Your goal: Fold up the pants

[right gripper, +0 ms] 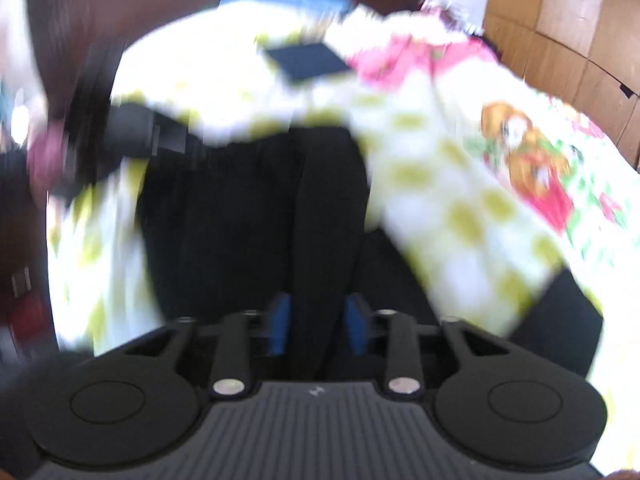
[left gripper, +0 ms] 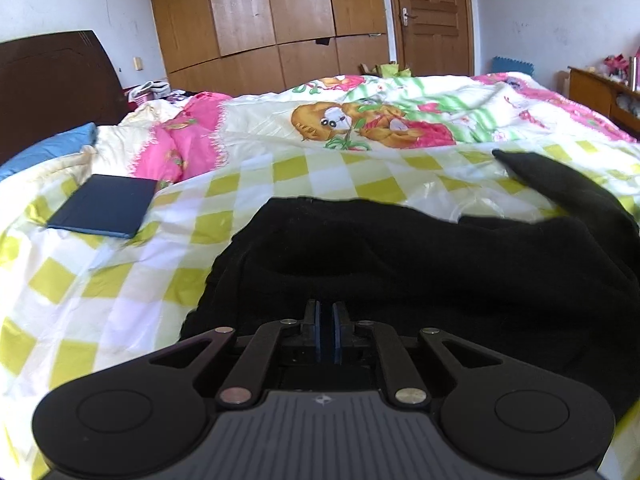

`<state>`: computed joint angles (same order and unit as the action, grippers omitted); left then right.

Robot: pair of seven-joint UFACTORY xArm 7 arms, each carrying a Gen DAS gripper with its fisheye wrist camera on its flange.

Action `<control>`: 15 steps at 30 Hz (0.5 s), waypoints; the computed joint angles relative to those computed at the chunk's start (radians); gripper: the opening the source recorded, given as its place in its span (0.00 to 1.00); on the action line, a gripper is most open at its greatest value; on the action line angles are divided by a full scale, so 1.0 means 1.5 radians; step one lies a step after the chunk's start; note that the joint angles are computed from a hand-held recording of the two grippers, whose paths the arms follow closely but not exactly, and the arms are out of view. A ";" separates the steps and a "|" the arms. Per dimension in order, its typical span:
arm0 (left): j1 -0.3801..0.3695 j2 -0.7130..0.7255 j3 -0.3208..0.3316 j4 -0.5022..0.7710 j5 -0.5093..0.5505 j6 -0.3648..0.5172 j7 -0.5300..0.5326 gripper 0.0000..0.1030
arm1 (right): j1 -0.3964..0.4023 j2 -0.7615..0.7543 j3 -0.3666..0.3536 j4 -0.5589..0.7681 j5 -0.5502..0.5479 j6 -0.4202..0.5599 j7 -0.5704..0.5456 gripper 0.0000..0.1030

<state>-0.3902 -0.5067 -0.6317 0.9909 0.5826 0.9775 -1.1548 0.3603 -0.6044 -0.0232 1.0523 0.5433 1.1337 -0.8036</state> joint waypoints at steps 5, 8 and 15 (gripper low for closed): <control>0.039 0.017 0.069 -0.002 0.023 -0.091 0.028 0.25 | 0.017 0.285 0.065 0.145 0.080 -0.137 0.102 0.44; 0.045 0.020 0.101 -0.008 0.004 -0.105 0.061 0.25 | 0.006 0.399 0.094 0.229 0.065 -0.127 0.146 0.44; 0.045 -0.007 0.122 -0.056 -0.056 -0.138 0.116 0.28 | -0.028 0.388 0.123 0.219 0.157 -0.081 0.108 0.05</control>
<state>-0.3227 -0.5180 -0.4481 0.9074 0.4992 0.7702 -0.9802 0.3185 -0.0223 0.1618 1.3809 0.7784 1.0122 -0.6422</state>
